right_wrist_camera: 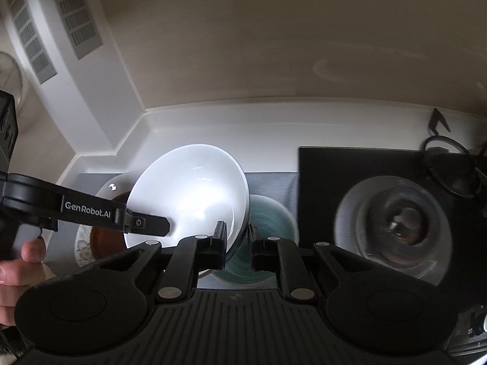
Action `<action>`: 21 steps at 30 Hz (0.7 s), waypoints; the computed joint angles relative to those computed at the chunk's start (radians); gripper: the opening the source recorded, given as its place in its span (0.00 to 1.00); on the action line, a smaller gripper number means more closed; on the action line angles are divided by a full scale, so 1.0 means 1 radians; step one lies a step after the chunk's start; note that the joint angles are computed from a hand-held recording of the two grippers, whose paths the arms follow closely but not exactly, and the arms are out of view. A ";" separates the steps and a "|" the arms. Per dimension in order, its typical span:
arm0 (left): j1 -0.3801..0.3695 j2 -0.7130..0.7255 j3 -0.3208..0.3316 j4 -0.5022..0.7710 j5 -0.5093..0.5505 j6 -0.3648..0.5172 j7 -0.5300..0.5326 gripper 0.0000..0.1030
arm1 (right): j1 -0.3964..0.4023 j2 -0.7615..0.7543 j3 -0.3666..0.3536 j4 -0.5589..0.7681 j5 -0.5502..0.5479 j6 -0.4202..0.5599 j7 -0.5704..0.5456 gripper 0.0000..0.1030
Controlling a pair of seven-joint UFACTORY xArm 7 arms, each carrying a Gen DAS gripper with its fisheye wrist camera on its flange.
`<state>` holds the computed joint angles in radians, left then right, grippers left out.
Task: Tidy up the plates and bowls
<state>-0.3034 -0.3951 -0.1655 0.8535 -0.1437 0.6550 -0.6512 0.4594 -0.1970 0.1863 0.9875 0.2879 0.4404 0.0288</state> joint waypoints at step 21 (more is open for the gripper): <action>0.015 0.231 0.004 0.145 0.038 0.057 -0.001 0.11 | -0.043 0.151 -0.010 0.014 0.166 -0.002 -0.118 0.15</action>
<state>-0.2888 -0.1642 -0.1617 0.9990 -0.1056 0.7123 -0.6523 0.4168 -0.0461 0.1764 1.0019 0.4537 0.4380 -0.0889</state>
